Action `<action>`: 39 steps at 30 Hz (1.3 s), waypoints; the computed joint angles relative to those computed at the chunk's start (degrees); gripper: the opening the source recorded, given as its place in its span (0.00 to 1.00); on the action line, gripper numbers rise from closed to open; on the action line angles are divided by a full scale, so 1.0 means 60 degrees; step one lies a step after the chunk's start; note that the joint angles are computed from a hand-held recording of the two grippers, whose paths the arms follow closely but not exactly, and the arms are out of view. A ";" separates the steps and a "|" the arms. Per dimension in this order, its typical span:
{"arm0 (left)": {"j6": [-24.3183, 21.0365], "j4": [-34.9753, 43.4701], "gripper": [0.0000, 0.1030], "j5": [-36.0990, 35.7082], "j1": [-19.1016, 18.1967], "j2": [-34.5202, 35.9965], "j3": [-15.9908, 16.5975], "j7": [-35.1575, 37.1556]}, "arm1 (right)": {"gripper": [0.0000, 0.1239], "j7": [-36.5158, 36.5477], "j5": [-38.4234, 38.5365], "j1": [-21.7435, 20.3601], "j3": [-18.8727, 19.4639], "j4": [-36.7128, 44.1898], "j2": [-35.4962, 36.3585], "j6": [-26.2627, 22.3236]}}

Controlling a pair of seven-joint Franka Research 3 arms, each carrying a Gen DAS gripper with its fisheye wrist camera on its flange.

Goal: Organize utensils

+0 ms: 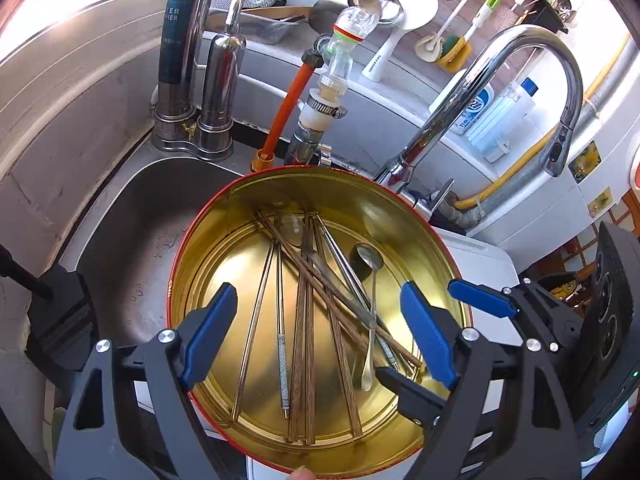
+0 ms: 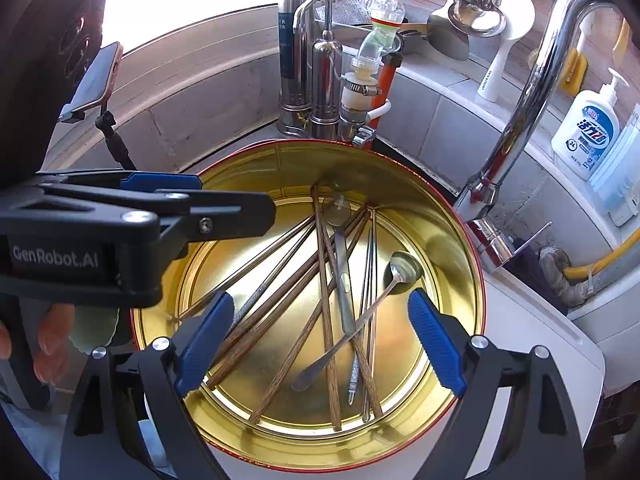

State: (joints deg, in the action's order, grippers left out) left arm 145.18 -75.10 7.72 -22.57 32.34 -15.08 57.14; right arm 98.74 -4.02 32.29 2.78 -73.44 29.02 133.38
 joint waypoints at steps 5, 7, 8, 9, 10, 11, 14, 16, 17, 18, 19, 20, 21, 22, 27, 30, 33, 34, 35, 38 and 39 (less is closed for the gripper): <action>-0.0849 0.0025 0.83 0.1425 -0.0564 -0.0328 0.0665 -0.0567 | 0.75 0.0073 -0.0427 0.0174 -0.0169 0.0835 0.0253 -0.1347; -0.1163 0.0039 0.83 0.1747 -0.0609 -0.0419 0.0696 -0.0514 | 0.75 0.0181 -0.0535 0.0218 -0.0216 0.1088 0.0337 -0.1762; -0.1402 0.0110 0.83 0.1933 -0.0664 -0.0422 0.0736 -0.0513 | 0.75 0.0279 -0.0594 0.0236 -0.0247 0.1111 0.0336 -0.1835; -0.1681 0.0212 0.83 0.2064 -0.0695 -0.0393 0.0738 -0.0436 | 0.75 0.0364 -0.0650 0.0253 -0.0269 0.1152 0.0347 -0.1916; -0.1900 0.0298 0.83 0.2133 -0.0697 -0.0358 0.0696 -0.0272 | 0.75 0.0423 -0.0701 0.0266 -0.0280 0.1200 0.0366 -0.2001; -0.1996 0.0317 0.83 0.2166 -0.0684 -0.0346 0.0643 -0.0105 | 0.75 0.0442 -0.0741 0.0269 -0.0278 0.1191 0.0360 -0.2022; -0.2158 0.0291 0.83 0.2204 -0.0687 -0.0369 0.0565 0.0148 | 0.75 0.0467 -0.0802 0.0263 -0.0249 0.1080 0.0296 -0.1981; -0.2198 0.0251 0.83 0.2181 -0.0683 -0.0400 0.0523 0.0242 | 0.75 0.0470 -0.0795 0.0241 -0.0225 0.1034 0.0257 -0.1981; -0.2231 0.0238 0.83 0.2187 -0.0693 -0.0412 0.0522 0.0258 | 0.75 0.0478 -0.0807 0.0238 -0.0221 0.0990 0.0226 -0.1964; -0.2272 0.0238 0.83 0.2202 -0.0707 -0.0418 0.0528 0.0262 | 0.75 0.0495 -0.0822 0.0237 -0.0221 0.0949 0.0197 -0.1946; -0.2297 0.0213 0.83 0.2213 -0.0712 -0.0436 0.0534 0.0257 | 0.75 0.0509 -0.0831 0.0233 -0.0220 0.0956 0.0194 -0.1953; -0.2327 0.0192 0.83 0.2225 -0.0718 -0.0453 0.0542 0.0238 | 0.75 0.0539 -0.0841 0.0230 -0.0222 0.0929 0.0175 -0.1942; -0.2356 0.0182 0.83 0.2240 -0.0723 -0.0462 0.0551 0.0216 | 0.75 0.0574 -0.0843 0.0227 -0.0222 0.0919 0.0166 -0.1946; -0.2362 0.0154 0.83 0.2257 -0.0724 -0.0480 0.0560 0.0185 | 0.75 0.0583 -0.0816 0.0209 -0.0206 0.0891 0.0146 -0.1942; -0.2369 0.0077 0.83 0.2318 -0.0722 -0.0537 0.0560 0.0082 | 0.75 0.0667 -0.0826 0.0213 -0.0188 0.0866 0.0121 -0.1986; -0.2346 0.0030 0.83 0.2348 -0.0710 -0.0572 0.0550 0.0092 | 0.75 0.0683 -0.0823 0.0216 -0.0171 0.0853 0.0108 -0.1971; -0.2281 -0.0069 0.83 0.2332 -0.0679 -0.0632 0.0532 0.0078 | 0.75 0.0706 -0.0866 0.0243 -0.0177 0.0859 0.0106 -0.1966; -0.2277 -0.0084 0.83 0.2330 -0.0675 -0.0639 0.0531 0.0063 | 0.75 0.0715 -0.0873 0.0247 -0.0176 0.0849 0.0098 -0.1954; -0.2280 -0.0094 0.83 0.2329 -0.0672 -0.0643 0.0529 0.0057 | 0.75 0.0718 -0.0869 0.0248 -0.0171 0.0846 0.0097 -0.1950; -0.2321 -0.0074 0.83 0.2355 -0.0676 -0.0629 0.0533 0.0062 | 0.75 0.0714 -0.0878 0.0246 -0.0172 0.0850 0.0097 -0.1968; -0.2332 -0.0069 0.83 0.2369 -0.0681 -0.0630 0.0537 0.0063 | 0.75 0.0712 -0.0873 0.0243 -0.0168 0.0841 0.0091 -0.1961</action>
State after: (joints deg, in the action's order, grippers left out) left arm 131.18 -75.51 21.94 -26.66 28.57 -11.86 57.52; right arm 103.01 -9.26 33.75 1.78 -68.39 29.57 121.61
